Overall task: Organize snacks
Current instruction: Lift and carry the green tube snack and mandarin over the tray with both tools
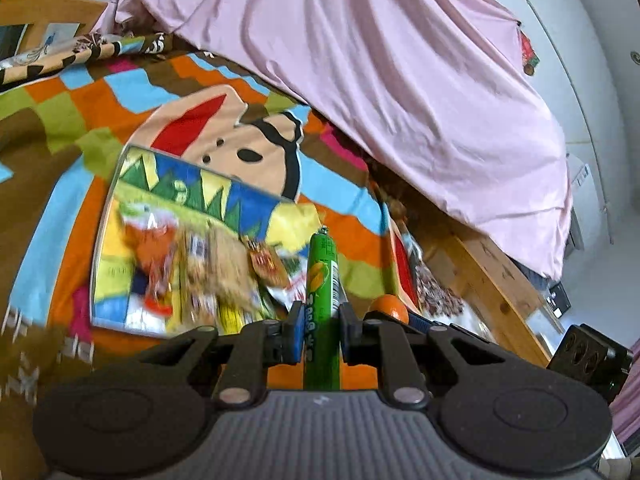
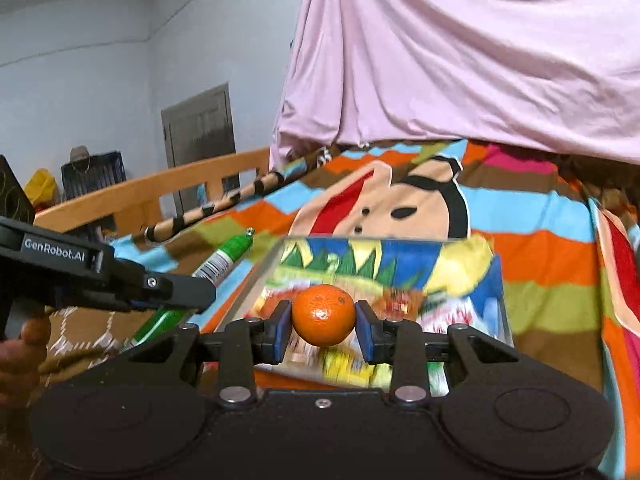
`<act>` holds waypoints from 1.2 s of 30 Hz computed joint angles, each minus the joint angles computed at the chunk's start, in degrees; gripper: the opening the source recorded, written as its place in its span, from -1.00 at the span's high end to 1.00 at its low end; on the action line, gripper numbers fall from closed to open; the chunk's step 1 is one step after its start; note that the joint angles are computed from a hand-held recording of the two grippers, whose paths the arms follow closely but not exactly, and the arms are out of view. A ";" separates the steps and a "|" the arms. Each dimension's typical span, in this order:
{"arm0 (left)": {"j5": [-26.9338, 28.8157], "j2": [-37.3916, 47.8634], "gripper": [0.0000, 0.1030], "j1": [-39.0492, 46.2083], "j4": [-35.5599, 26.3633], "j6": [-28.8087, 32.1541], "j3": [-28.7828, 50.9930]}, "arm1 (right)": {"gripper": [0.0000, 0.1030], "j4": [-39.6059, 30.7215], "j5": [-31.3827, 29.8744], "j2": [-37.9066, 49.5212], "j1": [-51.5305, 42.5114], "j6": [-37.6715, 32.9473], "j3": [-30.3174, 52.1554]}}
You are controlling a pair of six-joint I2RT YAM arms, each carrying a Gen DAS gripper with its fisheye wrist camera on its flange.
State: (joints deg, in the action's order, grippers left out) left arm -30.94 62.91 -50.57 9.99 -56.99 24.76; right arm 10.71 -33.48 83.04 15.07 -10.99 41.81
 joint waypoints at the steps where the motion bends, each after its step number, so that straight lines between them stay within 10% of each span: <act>1: 2.19 0.87 0.63 2.89 1.97 1.18 -0.25 | 0.30 1.96 0.73 2.87 0.81 1.05 1.70; 15: 14.62 25.78 0.63 28.38 28.02 9.90 1.36 | 0.30 9.32 10.02 30.56 7.23 6.11 24.63; 36: 15.04 40.56 0.63 31.59 25.46 15.27 10.46 | 0.30 2.89 16.61 47.53 9.78 5.47 41.82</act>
